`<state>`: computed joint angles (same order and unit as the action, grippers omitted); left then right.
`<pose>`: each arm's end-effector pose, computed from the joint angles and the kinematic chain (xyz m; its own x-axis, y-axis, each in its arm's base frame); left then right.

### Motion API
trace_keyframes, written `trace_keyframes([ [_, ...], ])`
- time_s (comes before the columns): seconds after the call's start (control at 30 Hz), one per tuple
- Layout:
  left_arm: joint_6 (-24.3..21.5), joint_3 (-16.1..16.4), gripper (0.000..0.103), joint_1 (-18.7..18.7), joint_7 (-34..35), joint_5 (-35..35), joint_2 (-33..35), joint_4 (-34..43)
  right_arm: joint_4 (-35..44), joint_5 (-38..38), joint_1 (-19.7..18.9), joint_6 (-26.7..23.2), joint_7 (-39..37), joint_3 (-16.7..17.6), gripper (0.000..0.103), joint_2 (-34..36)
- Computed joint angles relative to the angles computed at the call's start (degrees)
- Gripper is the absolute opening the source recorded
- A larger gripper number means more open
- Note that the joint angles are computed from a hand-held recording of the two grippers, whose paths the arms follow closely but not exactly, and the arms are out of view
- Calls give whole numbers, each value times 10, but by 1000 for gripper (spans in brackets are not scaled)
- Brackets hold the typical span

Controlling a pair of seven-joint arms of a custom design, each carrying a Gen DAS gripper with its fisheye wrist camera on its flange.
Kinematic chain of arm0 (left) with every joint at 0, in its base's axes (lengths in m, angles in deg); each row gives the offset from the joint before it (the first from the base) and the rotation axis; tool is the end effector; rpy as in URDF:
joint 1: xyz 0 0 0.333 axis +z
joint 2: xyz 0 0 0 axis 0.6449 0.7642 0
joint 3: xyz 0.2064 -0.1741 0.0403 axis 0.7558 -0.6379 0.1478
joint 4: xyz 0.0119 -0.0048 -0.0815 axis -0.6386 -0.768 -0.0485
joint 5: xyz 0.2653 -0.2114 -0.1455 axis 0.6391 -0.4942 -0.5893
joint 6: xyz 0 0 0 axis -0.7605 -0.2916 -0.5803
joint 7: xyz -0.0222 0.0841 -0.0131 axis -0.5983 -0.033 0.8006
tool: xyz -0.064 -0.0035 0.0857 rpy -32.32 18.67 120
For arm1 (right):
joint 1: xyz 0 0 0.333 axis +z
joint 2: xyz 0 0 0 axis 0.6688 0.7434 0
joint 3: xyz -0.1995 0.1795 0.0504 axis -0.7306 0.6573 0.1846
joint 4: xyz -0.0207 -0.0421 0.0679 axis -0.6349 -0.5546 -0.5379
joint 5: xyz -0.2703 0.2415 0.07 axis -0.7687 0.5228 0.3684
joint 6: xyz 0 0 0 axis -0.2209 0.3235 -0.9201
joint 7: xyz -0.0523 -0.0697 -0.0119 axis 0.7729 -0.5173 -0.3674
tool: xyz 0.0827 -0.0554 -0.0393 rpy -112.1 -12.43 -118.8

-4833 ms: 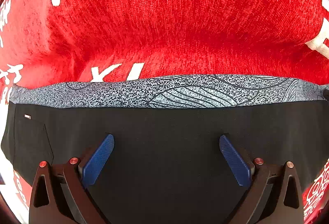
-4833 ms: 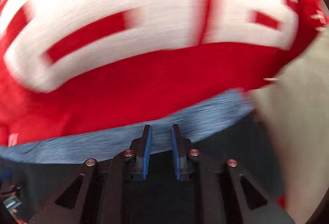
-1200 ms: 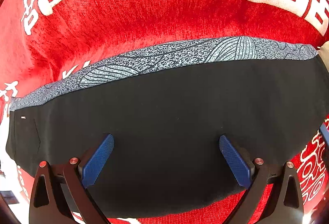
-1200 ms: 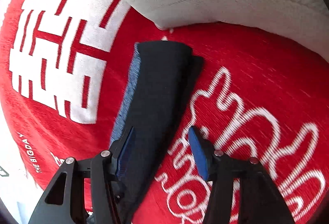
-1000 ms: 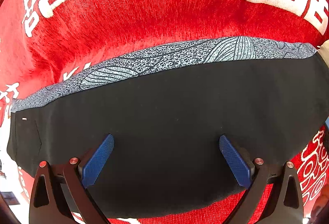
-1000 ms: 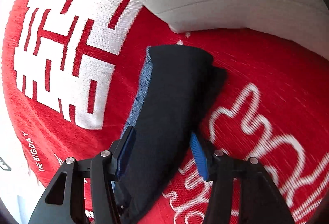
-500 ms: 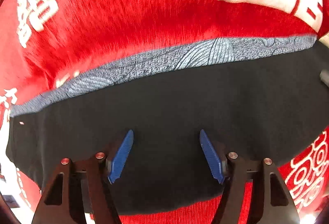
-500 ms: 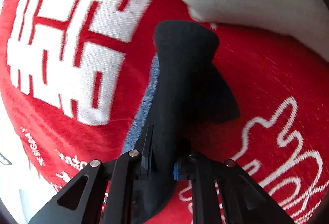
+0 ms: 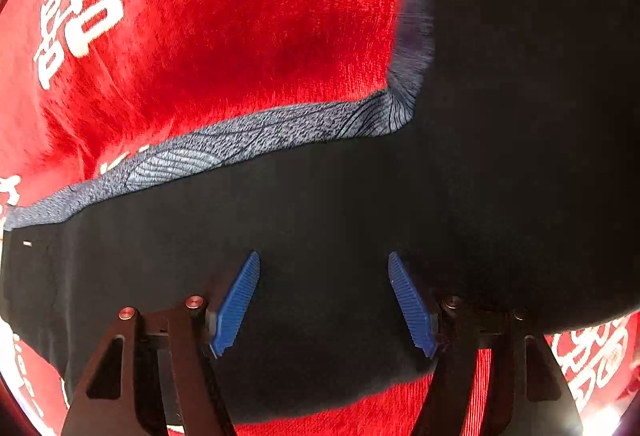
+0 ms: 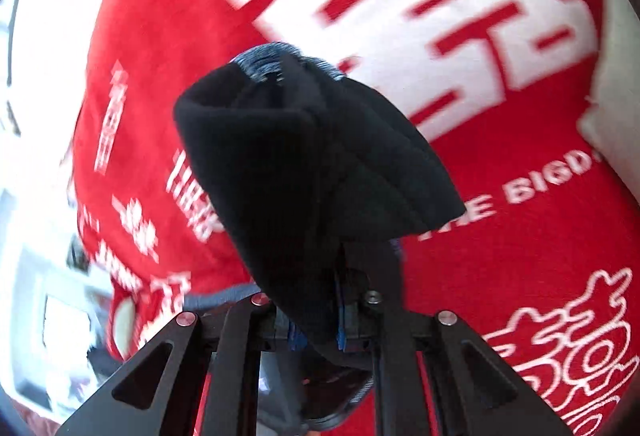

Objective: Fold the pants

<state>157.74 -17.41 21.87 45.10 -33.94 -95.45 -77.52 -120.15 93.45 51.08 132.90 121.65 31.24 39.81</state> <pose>0.4176 -0.2712 0.5025 -0.1603 -0.9853 -0.0585 -0.9299 0.1706 -0.3260 0.3862 0.0552 0.6282 -0.0625 -0.7917 -0.6077 -0.8165 0.3908 -0.4251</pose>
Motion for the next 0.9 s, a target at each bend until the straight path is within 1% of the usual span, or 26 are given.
trace_keyframes([
  [0.07,-19,21,69,4,16,-38,-35,-20,20,-4,14,-2,1,18,15,21],
  [0.13,-45,42,69,15,26,-56,-89,-53,34,-12,23,-2,8,34,15,38],
  [0.23,-95,69,69,48,41,-39,-174,-102,54,-44,36,-4,28,69,15,69],
  [0.33,-137,98,69,91,61,-14,-224,-126,63,-99,45,-11,66,109,15,95],
  [0.43,-147,124,70,136,85,16,-246,-137,92,-191,49,-19,138,169,15,151],
  [0.47,-146,129,70,150,92,26,-249,-139,109,-237,49,-31,168,196,16,177],
  [0.5,-143,136,71,162,102,33,-251,-142,117,-268,52,-37,186,210,18,192],
  [0.53,-139,144,81,175,111,40,-252,-144,134,-309,55,-53,210,230,19,214],
  [0.57,-134,147,85,187,117,47,-252,-145,162,-368,57,-87,234,256,24,246],
  [0.63,-126,155,86,203,133,51,-258,-148,191,-455,71,-125,258,283,32,275],
  [0.67,-120,159,86,206,142,48,-259,-153,193,-468,82,-127,253,284,44,275],
  [0.7,-119,162,86,208,151,42,-257,-150,190,-461,95,-119,238,277,56,268],
  [0.73,-116,167,86,210,163,36,-251,-145,182,-439,110,-107,217,265,60,255],
  [0.77,-120,169,86,210,172,25,-250,-140,173,-408,128,-101,187,251,61,239],
  [0.8,-127,171,86,207,182,11,-247,-131,164,-392,142,-107,169,238,61,224],
  [0.87,-134,175,86,197,201,-21,-239,-113,150,-375,163,-127,156,216,61,194],
  [0.9,-137,176,86,188,214,-41,-236,-103,124,-357,170,-138,146,196,61,158],
])
